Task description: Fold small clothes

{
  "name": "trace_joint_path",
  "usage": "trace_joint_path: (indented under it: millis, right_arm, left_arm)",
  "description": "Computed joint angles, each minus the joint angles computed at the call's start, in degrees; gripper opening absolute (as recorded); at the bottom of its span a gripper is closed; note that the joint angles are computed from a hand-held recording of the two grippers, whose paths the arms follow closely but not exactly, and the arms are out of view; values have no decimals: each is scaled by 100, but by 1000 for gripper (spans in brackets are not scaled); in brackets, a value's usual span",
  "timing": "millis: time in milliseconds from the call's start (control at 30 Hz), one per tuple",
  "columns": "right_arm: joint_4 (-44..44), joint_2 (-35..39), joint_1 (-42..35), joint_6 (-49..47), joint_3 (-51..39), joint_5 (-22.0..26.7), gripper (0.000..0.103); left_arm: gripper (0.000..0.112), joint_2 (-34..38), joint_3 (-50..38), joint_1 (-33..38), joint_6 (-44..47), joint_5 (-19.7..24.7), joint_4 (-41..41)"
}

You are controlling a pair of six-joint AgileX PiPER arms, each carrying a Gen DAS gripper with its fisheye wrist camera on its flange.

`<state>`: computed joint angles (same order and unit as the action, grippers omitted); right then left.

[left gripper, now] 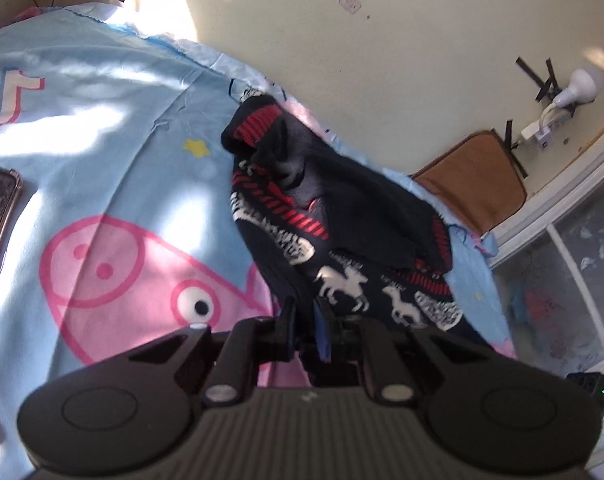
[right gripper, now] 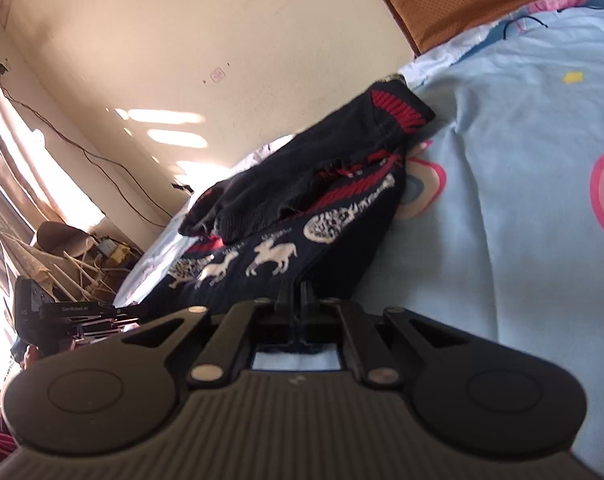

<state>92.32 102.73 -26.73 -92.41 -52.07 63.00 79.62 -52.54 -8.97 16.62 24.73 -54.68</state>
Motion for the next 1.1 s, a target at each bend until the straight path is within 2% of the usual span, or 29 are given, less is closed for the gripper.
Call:
trace_joint_path:
  millis: [100,200,333,367,433,500,533,567,600,633,667,733,800,867,967,1000,1100]
  right_arm:
    - [271,137,40,338,-578,61,5]
    - [427,437,279,807,-1464,-297,5]
    - [63,1377,721,2333,-3509,-943,5]
    - [-114,1568,849,2636,-3963,-1194,5]
    - [-775,2082,1197,3449,-5064,-1996,5]
    - [-1775,2629,1508,4552,-6059,-2755,10]
    - [-2196,2823,1642,4896,-6298,-3191,12]
    - [-2388,2881,1702,5118,-6308,-3399,21]
    - [-2350,2880,1674,5129,-6251,-3377,34]
    - [-2084,2865,1579,4910,-6173,-3142,38]
    - [-1588,2754,1530,4462,-5901,-3050,39]
    - [-719,2424,1509,3411,-5220,-2938,39]
    - [-258,2222,1590,2830,-4891,-2626,39]
    - [-128,2131,1747,2529,-4781,-2386,39]
    - [-292,2124,2059,2388,-4807,-2267,39]
    - [-387,2193,2166,2425,-4887,-2277,39]
    - [-649,2455,2310,2734,-5063,-2390,39]
  left_arm:
    - [8,339,-549,232,472,42,-706]
    - [6,923,-1313,330,100,-109,-542]
    - [6,2089,-2943,323,-2095,-129,1301]
    - [6,2383,-3331,308,-2668,-105,1845]
    - [7,3102,-4235,259,-3814,48,2954]
    - [14,3784,-5160,166,-4902,513,4081]
    - [32,3961,-5342,142,-5247,735,4406]
    - [42,3989,-5295,138,-5412,738,4501]
    - [43,3869,-5020,152,-5361,511,4368]
    - [43,3637,-4526,173,-5081,97,4052]
    - [43,3431,-4149,201,-4846,-172,3812]
    - [43,3014,-3493,141,-4957,-844,3785]
    - [43,2774,-3275,-34,-5706,-1219,4629]
    - [43,2692,-3341,-245,-6523,-1240,5775]
    - [43,2828,-3682,-740,-7359,-1039,7443]
    - [43,2944,-3783,-869,-7514,-980,7736]
    - [41,3354,-3989,-1047,-7455,-862,7797]
